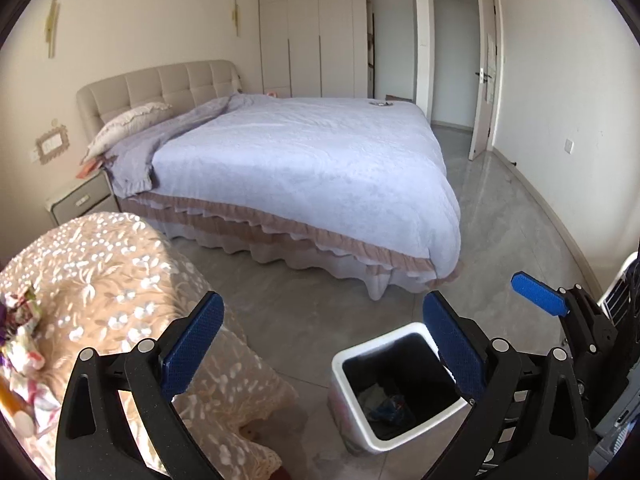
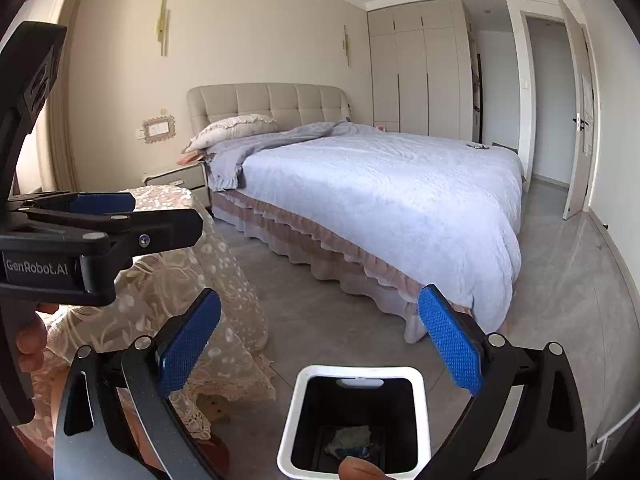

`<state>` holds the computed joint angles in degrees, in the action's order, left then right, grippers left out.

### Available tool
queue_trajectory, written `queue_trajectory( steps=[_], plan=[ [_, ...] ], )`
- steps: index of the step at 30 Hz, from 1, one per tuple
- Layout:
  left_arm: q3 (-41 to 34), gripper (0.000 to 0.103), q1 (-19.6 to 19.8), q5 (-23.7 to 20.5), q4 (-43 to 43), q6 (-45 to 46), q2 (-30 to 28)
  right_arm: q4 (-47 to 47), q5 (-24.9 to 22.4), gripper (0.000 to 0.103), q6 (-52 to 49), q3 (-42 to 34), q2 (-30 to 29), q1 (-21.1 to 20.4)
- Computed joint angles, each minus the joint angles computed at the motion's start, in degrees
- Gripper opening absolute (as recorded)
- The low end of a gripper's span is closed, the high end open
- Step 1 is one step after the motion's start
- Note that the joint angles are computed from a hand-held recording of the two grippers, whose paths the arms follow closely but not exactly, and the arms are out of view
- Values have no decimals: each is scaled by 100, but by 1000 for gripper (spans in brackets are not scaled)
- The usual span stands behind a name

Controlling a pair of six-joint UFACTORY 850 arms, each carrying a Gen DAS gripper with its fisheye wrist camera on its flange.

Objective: Collect trash
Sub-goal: 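Move both open tools back over the table, then grasp the orange drink cup with the right tool while the left tool grasps the clear plastic bag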

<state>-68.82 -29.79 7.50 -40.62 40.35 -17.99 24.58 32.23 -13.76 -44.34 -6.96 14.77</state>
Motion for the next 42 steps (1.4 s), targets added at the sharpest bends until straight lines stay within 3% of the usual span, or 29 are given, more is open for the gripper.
queue_trajectory(
  steps=[7, 19, 27, 35, 38, 42],
  plan=[
    [757, 98, 271, 665, -1096, 851, 827, -577, 67, 98, 207, -293, 94, 430],
    [1780, 98, 1080, 1145, -1651, 851, 1924, -1475, -296, 98, 450, -1085, -249, 1186],
    [2211, 98, 1794, 1231, -2231, 1232, 2411, -1804, -661, 98, 415, -1821, -762, 1743],
    [2326, 98, 2397, 1444, -2979, 1961, 2477, -2077, -1177, 98, 424, -2577, -1334, 2126],
    [2192, 98, 2567, 1515, -3773, 2729, 2272, -2450, -1534, 98, 704, -2908, -1591, 2225],
    [2029, 98, 2998, 1044, -4363, 3327, 1983, -3026, -2105, 98, 1087, -3396, -1986, 2369]
  ],
)
